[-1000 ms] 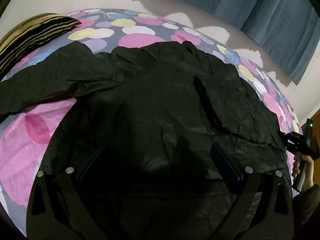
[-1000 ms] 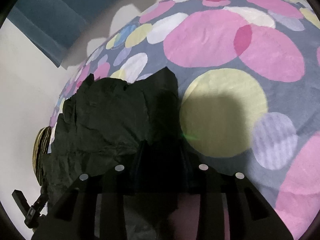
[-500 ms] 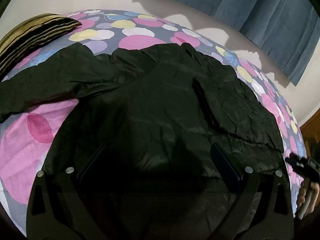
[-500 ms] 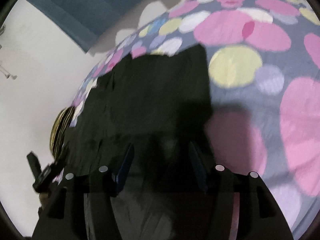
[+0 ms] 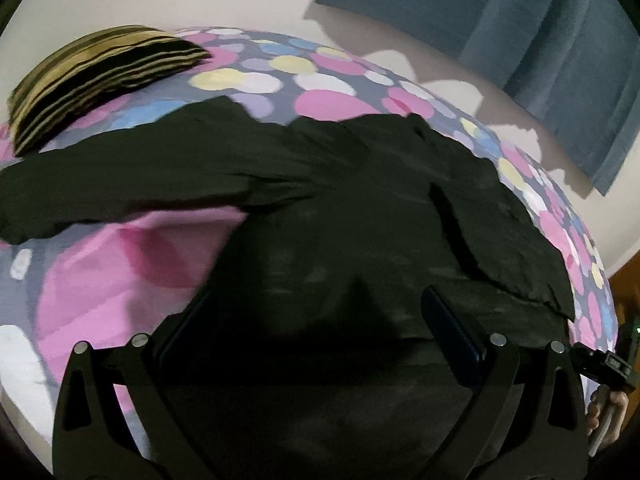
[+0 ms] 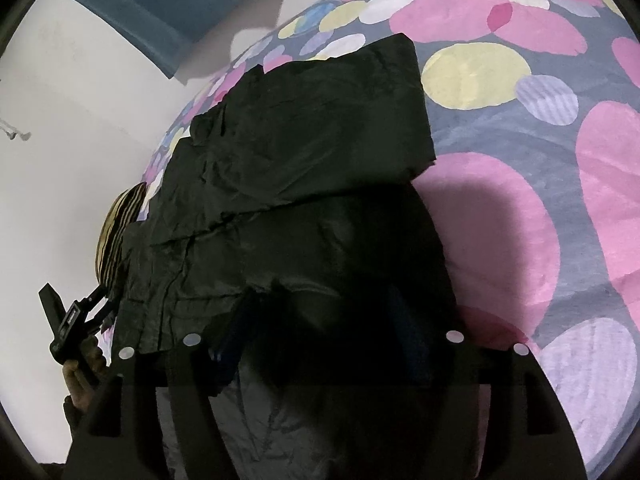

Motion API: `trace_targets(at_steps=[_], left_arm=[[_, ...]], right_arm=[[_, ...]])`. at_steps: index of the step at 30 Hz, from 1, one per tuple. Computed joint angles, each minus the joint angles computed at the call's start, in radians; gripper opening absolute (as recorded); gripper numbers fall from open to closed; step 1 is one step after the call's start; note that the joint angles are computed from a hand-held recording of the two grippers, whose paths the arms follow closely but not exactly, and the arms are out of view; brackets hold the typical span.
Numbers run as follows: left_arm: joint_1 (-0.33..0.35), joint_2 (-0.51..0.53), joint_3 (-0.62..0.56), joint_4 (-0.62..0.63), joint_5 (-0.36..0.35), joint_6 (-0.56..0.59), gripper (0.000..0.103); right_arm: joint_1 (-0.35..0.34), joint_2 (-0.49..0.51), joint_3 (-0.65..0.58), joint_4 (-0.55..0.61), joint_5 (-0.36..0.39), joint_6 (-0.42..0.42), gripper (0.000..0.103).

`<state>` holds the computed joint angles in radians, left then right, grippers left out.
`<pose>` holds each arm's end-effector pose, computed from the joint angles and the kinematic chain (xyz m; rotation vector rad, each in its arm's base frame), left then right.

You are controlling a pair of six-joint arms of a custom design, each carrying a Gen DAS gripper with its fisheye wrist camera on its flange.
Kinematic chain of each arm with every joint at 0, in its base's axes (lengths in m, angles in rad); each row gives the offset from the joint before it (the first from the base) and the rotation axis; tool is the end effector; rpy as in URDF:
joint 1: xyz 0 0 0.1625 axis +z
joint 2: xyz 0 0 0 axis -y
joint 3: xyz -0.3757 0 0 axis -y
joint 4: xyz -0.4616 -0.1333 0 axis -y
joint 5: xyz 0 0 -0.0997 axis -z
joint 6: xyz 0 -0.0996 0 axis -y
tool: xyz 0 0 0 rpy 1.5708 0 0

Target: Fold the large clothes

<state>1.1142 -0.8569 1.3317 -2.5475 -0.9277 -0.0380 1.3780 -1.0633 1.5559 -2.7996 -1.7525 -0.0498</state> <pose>-0.1717 -0.7873 0.2135 0.3126 2.5061 -0.8306 -0.0265 -0.7375 0.2669 -0.2879 -2.6900 1.0053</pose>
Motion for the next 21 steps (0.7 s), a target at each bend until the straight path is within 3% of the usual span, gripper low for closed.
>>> trace_targets(at_steps=[13, 17, 21], left_arm=[[0.128, -0.121, 0.030, -0.020, 0.077, -0.076, 0.101], [0.190, -0.154, 0.023, -0.033, 0.011, -0.119, 0.101], [0.231, -0.185, 0.029, -0.123, -0.052, -0.115, 0.101]], right_arm=[[0.011, 0.012, -0.005, -0.016, -0.023, -0.026, 0.075], [0.017, 0.018, -0.005, -0.028, -0.042, -0.034, 0.075], [0.023, 0.025, -0.009, -0.034, -0.058, -0.040, 0.078]])
